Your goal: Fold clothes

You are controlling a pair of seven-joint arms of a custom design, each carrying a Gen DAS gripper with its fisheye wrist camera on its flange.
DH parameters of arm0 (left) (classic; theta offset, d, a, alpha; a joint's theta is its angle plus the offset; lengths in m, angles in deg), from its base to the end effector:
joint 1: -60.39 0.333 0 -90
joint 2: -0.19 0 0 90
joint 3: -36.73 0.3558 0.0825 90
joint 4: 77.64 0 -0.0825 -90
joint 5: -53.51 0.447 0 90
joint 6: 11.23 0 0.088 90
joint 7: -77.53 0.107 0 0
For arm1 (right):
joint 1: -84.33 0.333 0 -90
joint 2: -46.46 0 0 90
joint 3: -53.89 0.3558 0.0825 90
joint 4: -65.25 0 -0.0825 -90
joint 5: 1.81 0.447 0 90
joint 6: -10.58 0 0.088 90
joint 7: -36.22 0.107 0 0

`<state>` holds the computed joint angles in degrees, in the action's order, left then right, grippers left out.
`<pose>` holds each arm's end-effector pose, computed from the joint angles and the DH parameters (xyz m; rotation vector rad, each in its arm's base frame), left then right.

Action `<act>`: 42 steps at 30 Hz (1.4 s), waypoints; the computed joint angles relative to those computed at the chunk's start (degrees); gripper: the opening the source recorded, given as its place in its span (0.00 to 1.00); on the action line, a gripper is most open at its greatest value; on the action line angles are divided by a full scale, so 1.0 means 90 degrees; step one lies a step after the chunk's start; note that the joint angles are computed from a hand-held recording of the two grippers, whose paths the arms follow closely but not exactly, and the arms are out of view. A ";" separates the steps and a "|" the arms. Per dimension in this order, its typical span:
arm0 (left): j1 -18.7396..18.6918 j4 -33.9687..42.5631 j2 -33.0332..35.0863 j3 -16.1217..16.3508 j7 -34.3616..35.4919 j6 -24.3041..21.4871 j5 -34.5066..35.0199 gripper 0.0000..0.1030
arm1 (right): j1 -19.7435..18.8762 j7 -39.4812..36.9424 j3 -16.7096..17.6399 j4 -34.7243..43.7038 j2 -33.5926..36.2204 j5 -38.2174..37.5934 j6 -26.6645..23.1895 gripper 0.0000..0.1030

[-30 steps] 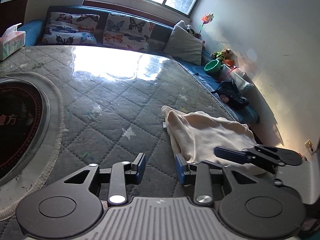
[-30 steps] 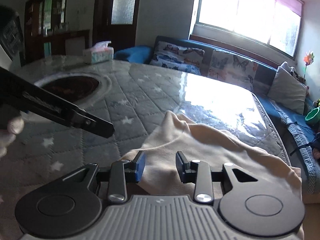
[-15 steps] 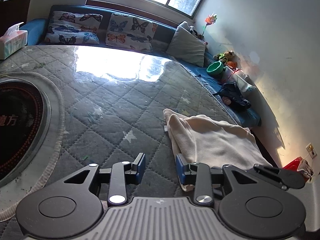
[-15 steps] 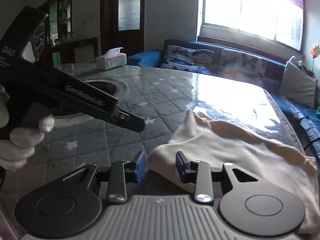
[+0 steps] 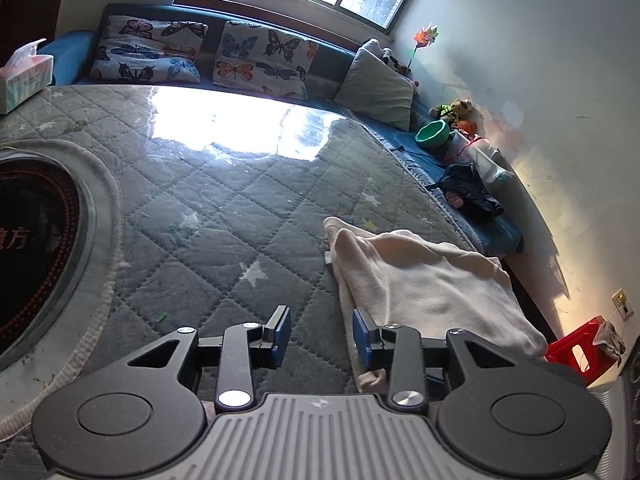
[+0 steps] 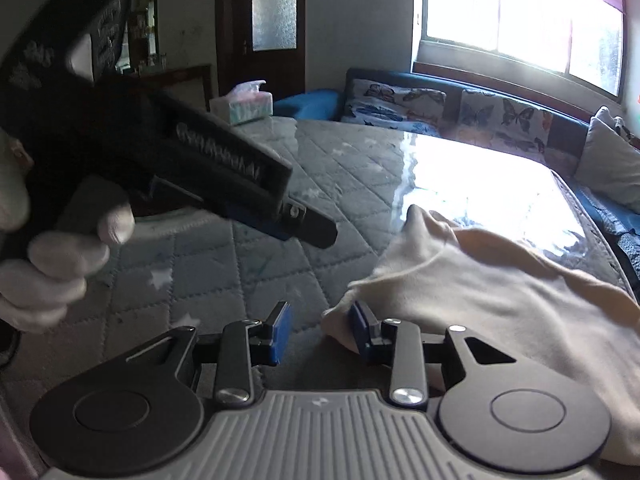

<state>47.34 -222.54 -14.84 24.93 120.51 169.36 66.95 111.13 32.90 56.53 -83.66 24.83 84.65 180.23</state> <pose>0.4627 -0.2412 0.4692 -1.9678 1.7218 -1.1644 0.4248 0.1626 0.4200 -2.0663 0.9265 -0.4602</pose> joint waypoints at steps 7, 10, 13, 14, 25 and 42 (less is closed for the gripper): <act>-0.0072 0.0265 0.0230 0.0000 0.0101 -0.0068 -0.0017 0.37 | -0.0072 0.0164 -0.0125 -0.0221 -0.0516 -0.0171 -0.0135 0.32; -0.0047 0.0354 0.0313 -0.0056 0.0081 -0.0098 0.0016 0.39 | -0.0101 0.0347 -0.0176 -0.0317 -0.0664 -0.0398 -0.0027 0.32; -0.0018 0.0431 0.0385 -0.0116 0.0057 -0.0126 0.0075 0.43 | -0.0096 0.0649 -0.0259 -0.0411 -0.0738 -0.0664 0.0086 0.33; -0.0018 0.0445 0.0399 -0.0132 0.0061 -0.0135 0.0102 0.44 | -0.0102 0.0824 -0.0288 -0.0447 -0.0760 -0.0809 0.0092 0.33; 0.0302 0.0526 0.0456 -0.0548 -0.0291 -0.0078 0.0632 0.69 | 0.0121 0.2229 -0.0714 -0.0878 -0.0915 -0.1922 0.0507 0.49; 0.0809 0.0509 0.0292 -0.1161 -0.1221 0.0025 0.1691 0.94 | -0.0042 0.4195 -0.0770 -0.1609 -0.1471 -0.3621 0.1048 0.85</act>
